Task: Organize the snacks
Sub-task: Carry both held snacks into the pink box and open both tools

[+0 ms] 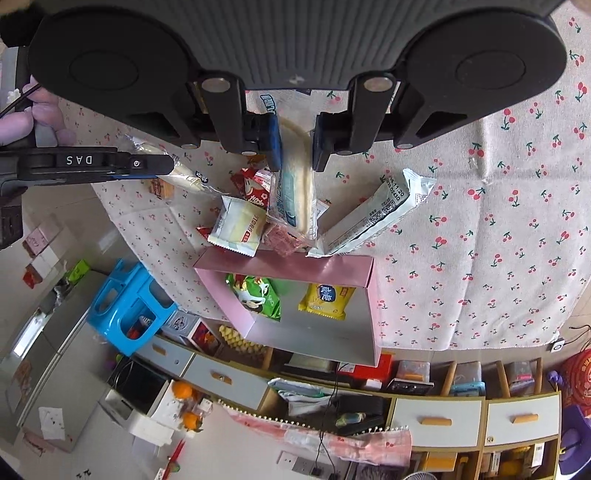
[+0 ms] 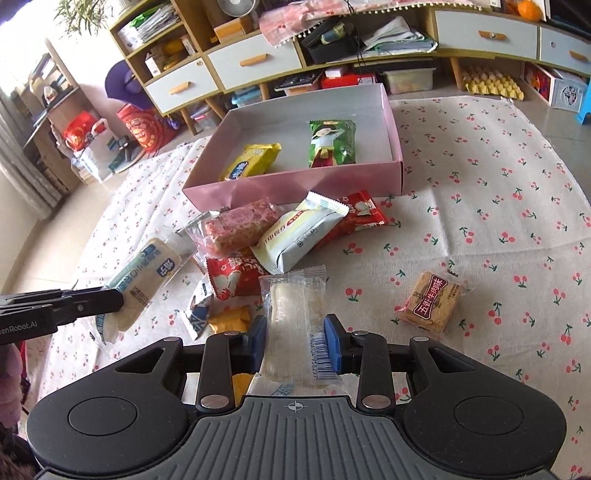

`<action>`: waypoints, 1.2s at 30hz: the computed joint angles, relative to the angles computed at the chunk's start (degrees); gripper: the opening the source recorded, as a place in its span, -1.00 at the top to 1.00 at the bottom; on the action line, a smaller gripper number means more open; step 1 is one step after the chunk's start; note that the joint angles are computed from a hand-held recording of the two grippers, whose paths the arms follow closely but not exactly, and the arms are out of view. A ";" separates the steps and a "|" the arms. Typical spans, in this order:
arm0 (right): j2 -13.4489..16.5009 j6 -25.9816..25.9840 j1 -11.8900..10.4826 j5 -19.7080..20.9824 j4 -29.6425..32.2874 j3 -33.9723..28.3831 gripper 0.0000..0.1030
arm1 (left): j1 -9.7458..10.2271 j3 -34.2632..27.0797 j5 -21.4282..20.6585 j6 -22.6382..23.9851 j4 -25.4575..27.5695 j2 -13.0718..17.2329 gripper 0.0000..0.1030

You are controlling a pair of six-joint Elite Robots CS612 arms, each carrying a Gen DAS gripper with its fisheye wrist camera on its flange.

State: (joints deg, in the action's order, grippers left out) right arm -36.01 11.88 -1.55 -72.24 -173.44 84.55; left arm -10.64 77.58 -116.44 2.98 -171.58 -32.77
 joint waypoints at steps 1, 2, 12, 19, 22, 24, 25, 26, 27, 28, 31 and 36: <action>-0.12 0.64 -0.12 0.30 -0.03 -0.01 0.38 | -0.02 -0.21 -0.18 -0.50 -0.24 0.10 0.70; -0.24 1.19 -0.20 0.48 0.12 -0.08 0.38 | 0.01 -0.38 -0.43 -0.95 -0.42 0.16 0.70; -1.18 7.33 -1.55 3.34 -2.71 -0.26 0.38 | -0.22 -2.92 -0.99 -5.68 -2.53 1.27 0.70; 0.49 11.59 -1.54 0.37 -4.21 -3.09 0.39 | -0.85 -5.93 -0.73 -10.48 -3.12 2.80 0.70; 1.63 13.39 -1.44 -1.50 -4.04 -5.11 0.39 | -1.31 -7.35 0.03 -12.01 -3.36 3.65 0.70; 2.46 14.66 -1.35 -2.97 -3.74 -6.63 0.39 | -1.57 -8.58 0.38 -13.04 -3.31 4.42 0.70; 2.92 15.54 -1.36 -3.66 -3.60 -7.40 0.39 | -1.70 -9.17 0.70 -13.69 -3.62 4.85 0.70; 3.40 16.25 -1.38 -4.06 -3.32 -8.28 0.39 | -1.85 -9.53 1.27 -14.25 -4.38 5.23 0.70; 3.92 17.07 -1.41 -4.51 -3.20 -9.16 0.38 | -2.07 -10.21 1.98 -14.71 -5.15 5.76 0.70; 4.40 17.76 -1.42 -5.04 -3.05 -10.00 0.39 | -2.18 -10.81 2.39 -15.11 -5.95 6.28 0.70; 5.93 19.52 -1.47 -6.35 -2.13 -12.64 0.38 | -2.45 -13.36 2.50 -17.95 -6.80 8.01 0.70; 8.20 22.27 -1.63 -7.28 -0.76 -16.31 0.38 | -2.94 -15.92 2.60 -20.73 -6.46 9.84 0.70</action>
State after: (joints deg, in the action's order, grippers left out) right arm -27.81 34.15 -3.19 -79.51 -174.20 68.24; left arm -13.58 61.66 -113.84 -17.75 -178.04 -22.93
